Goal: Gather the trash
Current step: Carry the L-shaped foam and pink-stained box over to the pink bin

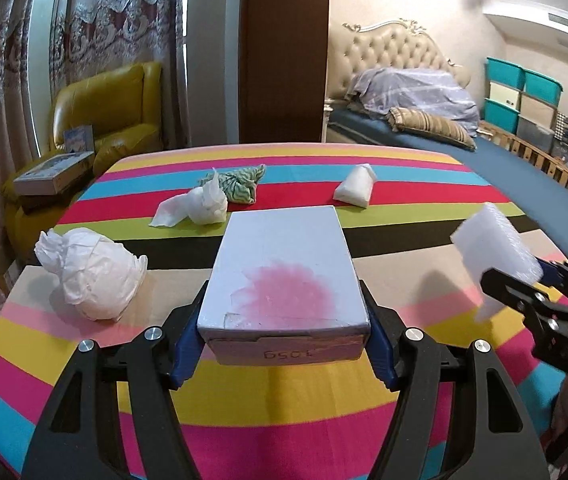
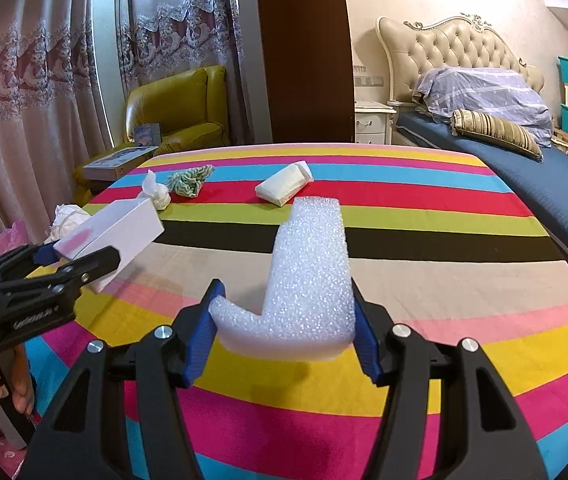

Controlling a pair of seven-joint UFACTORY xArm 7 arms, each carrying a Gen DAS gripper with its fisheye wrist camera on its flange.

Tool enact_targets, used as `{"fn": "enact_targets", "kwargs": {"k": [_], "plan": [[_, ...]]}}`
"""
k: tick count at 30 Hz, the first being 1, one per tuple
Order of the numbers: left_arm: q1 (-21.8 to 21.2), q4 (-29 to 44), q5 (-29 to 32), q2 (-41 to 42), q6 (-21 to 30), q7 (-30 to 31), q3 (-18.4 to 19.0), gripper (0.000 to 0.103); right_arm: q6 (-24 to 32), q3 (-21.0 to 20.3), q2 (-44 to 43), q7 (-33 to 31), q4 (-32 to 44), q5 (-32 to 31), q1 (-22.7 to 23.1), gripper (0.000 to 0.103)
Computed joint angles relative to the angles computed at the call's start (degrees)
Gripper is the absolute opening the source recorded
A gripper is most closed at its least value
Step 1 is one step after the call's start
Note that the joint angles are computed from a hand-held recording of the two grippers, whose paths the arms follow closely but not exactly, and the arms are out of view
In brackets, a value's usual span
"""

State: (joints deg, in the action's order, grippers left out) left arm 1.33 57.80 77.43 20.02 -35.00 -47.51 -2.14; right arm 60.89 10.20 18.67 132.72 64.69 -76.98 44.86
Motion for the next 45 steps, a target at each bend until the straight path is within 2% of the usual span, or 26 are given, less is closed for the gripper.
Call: {"fn": "enact_targets", "kwargs": {"k": [6,13,21,32,45], "plan": [[1.1,-2.4,-3.0,-1.0,-2.4,3.9,0.3,0.063,0.3,0.1,0.1,-0.2,0.2,-0.1,0.1,0.058],[2.3,-7.0,-8.9,-2.8,-5.4,11.8,0.2,0.063,1.4,0.1,0.3,-0.7,0.7,0.2,0.7,0.058],[3.8,-11.3,-14.3,-4.0,-12.2,18.9,0.6,0.063,4.2,0.4,1.1,-4.2,3.3,0.3,2.2,0.058],[5.7,-12.5,-16.2,-3.7,-17.1,20.7,1.7,0.063,8.9,-0.2,4.2,-10.3,9.4,-0.6,6.0,0.058],[8.1,-14.8,-18.8,-3.5,-23.5,25.4,3.2,0.064,10.4,-2.3,8.6,-16.0,17.0,-2.6,10.2,0.058]]}}
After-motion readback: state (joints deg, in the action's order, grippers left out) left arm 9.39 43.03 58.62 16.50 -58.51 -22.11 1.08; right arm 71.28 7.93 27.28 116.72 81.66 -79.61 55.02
